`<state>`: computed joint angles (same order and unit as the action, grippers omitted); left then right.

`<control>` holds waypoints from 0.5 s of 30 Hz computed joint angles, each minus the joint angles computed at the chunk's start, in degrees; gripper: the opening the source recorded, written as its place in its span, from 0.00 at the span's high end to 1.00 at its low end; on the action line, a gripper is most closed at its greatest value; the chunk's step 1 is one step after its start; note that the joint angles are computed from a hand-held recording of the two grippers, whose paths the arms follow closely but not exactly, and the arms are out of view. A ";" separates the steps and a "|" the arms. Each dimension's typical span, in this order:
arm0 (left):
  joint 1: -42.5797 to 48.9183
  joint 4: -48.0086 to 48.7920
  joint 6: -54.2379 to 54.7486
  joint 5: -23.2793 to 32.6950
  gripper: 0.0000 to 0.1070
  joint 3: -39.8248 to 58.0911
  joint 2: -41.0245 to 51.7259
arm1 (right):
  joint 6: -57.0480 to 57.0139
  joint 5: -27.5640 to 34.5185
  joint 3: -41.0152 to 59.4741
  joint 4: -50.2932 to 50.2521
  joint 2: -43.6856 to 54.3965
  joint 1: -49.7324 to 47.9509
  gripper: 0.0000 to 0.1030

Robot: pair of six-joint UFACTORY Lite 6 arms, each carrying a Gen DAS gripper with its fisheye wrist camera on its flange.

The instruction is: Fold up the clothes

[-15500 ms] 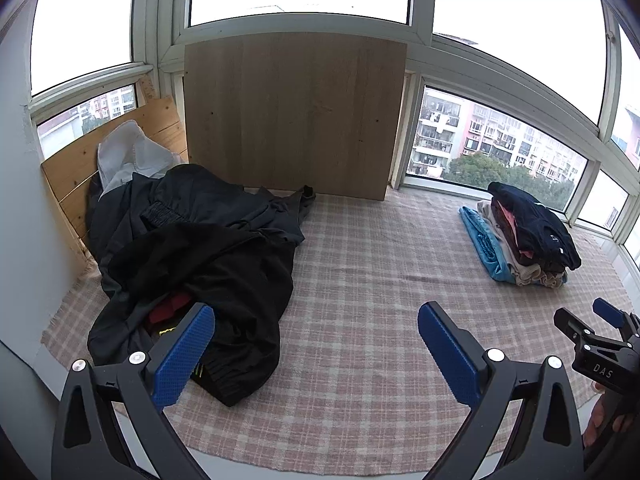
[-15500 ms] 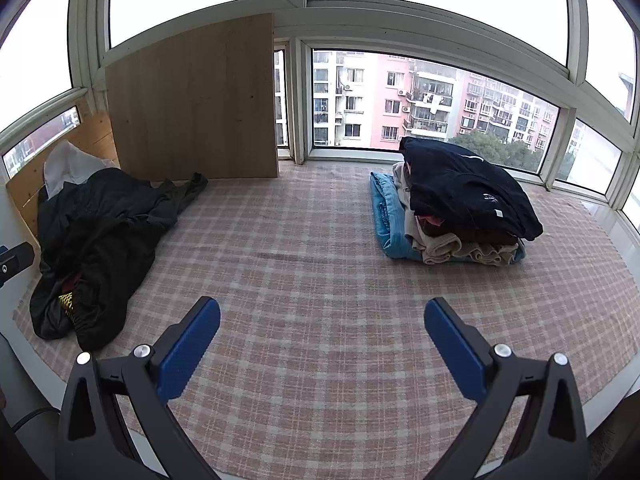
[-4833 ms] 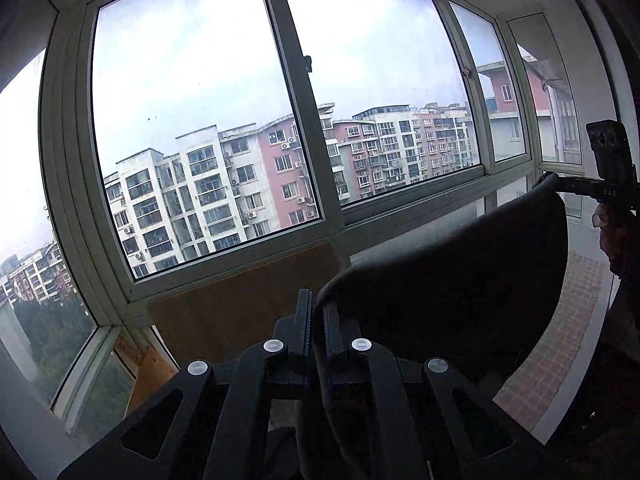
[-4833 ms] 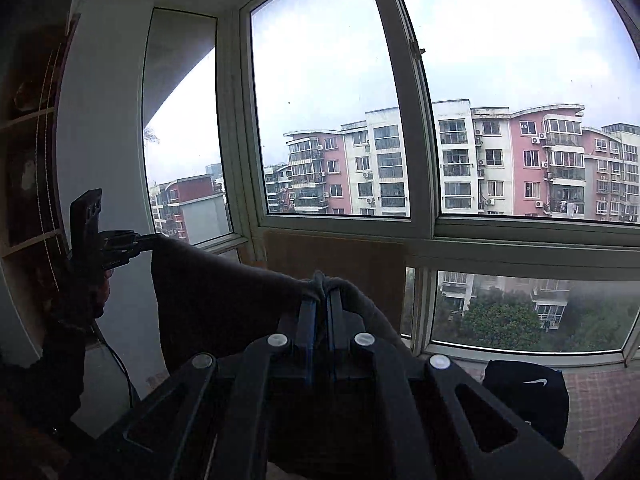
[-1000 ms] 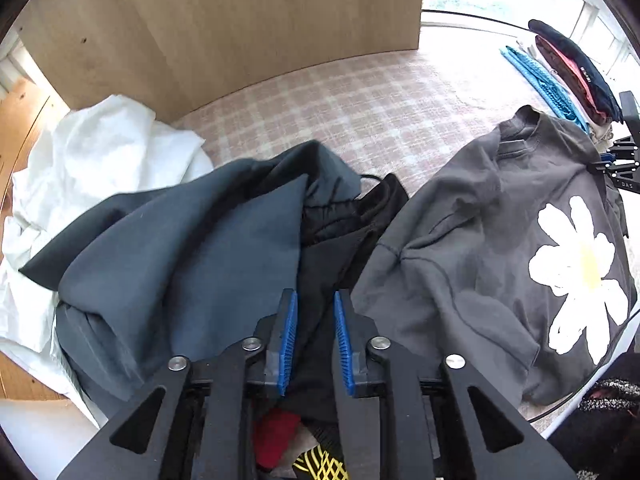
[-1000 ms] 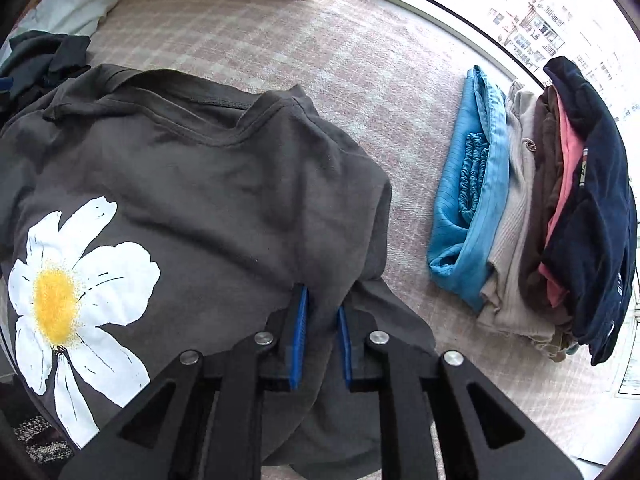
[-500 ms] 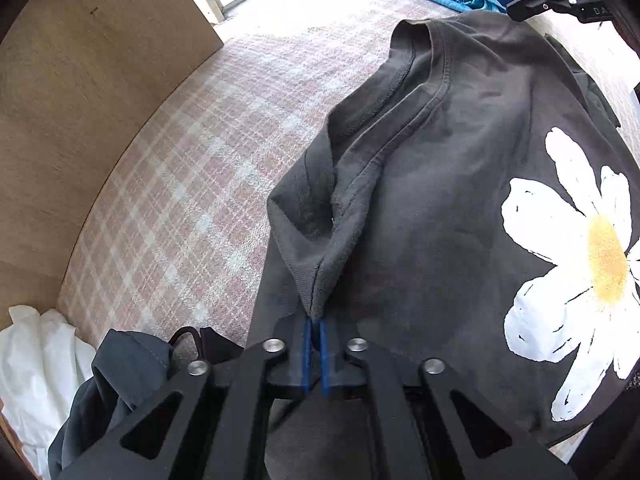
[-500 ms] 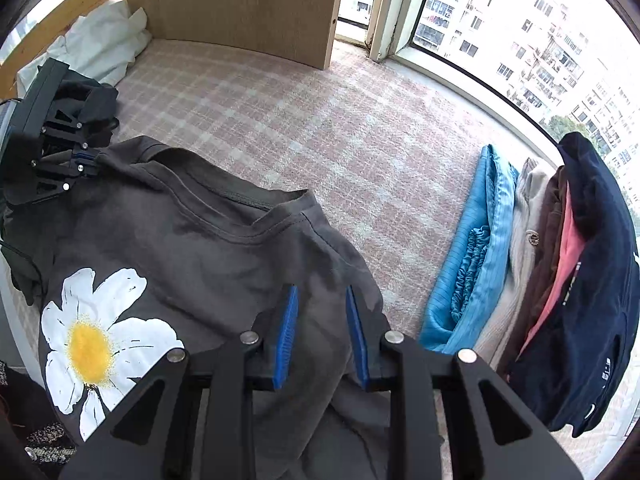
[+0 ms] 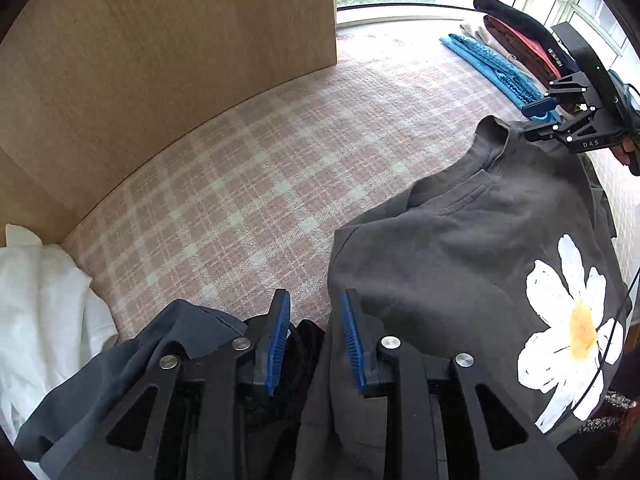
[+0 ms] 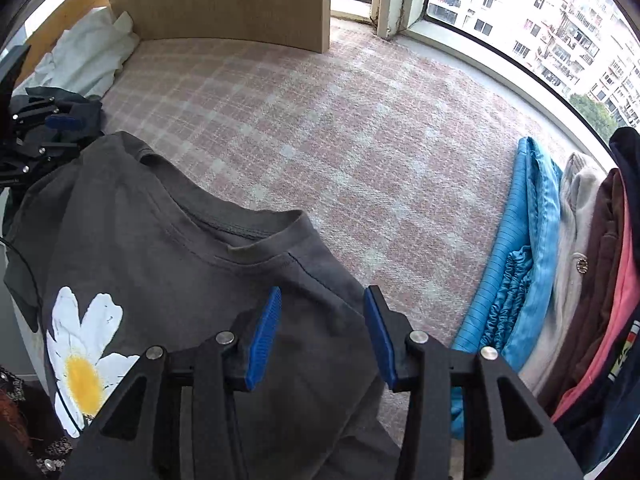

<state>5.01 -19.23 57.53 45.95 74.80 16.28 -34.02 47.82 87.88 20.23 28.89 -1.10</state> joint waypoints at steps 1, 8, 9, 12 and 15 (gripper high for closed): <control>-0.63 -0.86 1.26 0.15 0.60 -0.25 -0.27 | -1.64 0.82 1.71 3.27 0.65 1.26 0.59; -4.31 2.71 -1.33 -2.47 0.60 -3.83 2.23 | -6.96 -4.07 19.55 0.82 15.23 15.63 0.59; -3.60 1.98 -0.76 -2.18 0.60 -4.49 1.93 | -6.36 -2.55 24.59 -1.26 19.42 16.81 0.62; -1.12 0.01 1.08 -1.23 0.60 -6.13 0.79 | -5.60 2.00 34.15 -5.86 26.81 19.03 0.73; 0.76 -2.18 3.22 -0.04 0.60 -6.58 -0.10 | -6.60 5.34 41.19 -8.41 31.83 20.80 0.73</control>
<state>5.77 -21.41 60.75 45.91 68.22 16.18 -40.62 53.16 129.07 11.82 60.72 19.70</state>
